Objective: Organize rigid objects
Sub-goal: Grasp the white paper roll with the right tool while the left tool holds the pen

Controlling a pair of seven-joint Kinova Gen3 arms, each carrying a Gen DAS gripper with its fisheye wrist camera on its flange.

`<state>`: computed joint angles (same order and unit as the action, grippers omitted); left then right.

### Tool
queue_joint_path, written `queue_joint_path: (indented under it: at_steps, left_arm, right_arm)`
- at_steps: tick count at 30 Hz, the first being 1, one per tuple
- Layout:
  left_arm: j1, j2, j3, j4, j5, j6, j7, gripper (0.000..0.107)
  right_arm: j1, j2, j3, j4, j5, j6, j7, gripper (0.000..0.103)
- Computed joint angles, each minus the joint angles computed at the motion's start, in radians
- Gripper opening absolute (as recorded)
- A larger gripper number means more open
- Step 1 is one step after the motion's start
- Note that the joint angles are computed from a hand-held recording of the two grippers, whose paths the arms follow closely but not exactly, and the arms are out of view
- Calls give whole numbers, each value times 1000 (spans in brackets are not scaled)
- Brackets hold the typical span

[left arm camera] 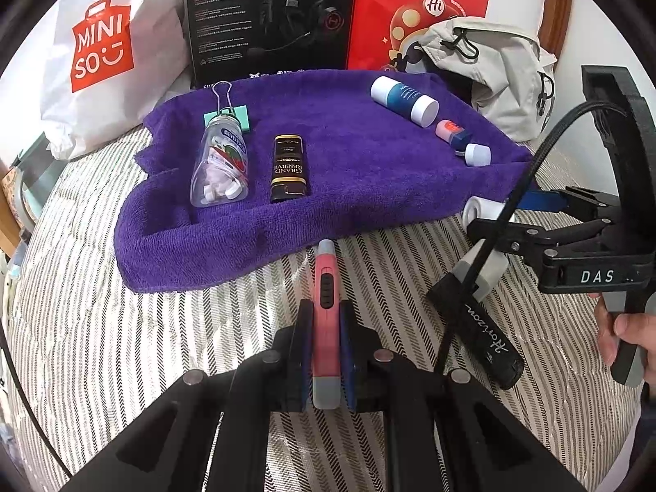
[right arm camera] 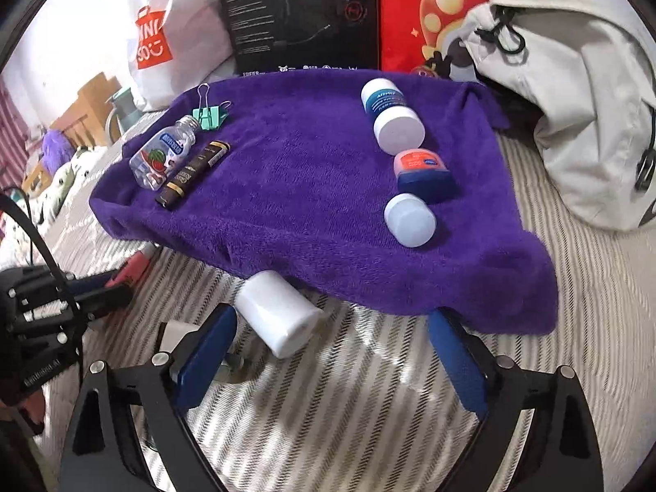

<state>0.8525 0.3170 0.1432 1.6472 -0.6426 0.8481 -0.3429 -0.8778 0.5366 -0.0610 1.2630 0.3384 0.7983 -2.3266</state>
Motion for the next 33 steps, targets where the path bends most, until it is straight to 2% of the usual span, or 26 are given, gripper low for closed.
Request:
queue_joint_path:
  at_steps: [2,4,6,7,8,10,12,14,21,24,26,31,33]
  left_arm:
    - [0,0,0,0,1,0,1,13]
    - [-2,-1,1,1,4,-1,-1,13]
    - [-1,-2,1,2,2,-2,1,13]
    - [-1,-2,1,1,3,0,0,13]
    - [0,-2,1,0,3,0,2,13]
    - [-1,-2,1,1,3,-1,4,13]
    - [-1,-1,1,-1,3,0,3,13]
    - [0,-2,2,-1,3,1,4,13]
    - [1,-2,1,1,2,1,8,13]
    - [2,3,2,-7,4,10,5,13]
    - [2,2,1,-5,3,8,5,13]
    - [0,-1,1,-2,4,5,2,13]
    - [-1,-2,1,1,3,3,2,13]
  right_arm:
    - [-11,1,7,1,13,-8,-10,91]
    - [-5,0,0,9,10,-31,-1,86]
    - [3,3,-9,4,2,-40,20,68]
    - [5,4,-9,-2,-11,-38,40,64]
    - [9,9,-19,-15,-9,-22,51,53]
    - [-20,27,-6,-52,15,40,88,47]
    - [-17,22,-12,-50,9,49,104,42]
    - [-2,3,-20,-24,-14,38,106,42]
    - [-31,-71,0,110,38,-20,28,42]
    - [-38,-73,-9,112,57,2,5,42]
    - [-38,-75,-15,122,67,-10,-4,48]
    - [-65,-79,-6,144,120,-21,-50,48]
    - [-61,-87,-11,153,118,-26,-63,44]
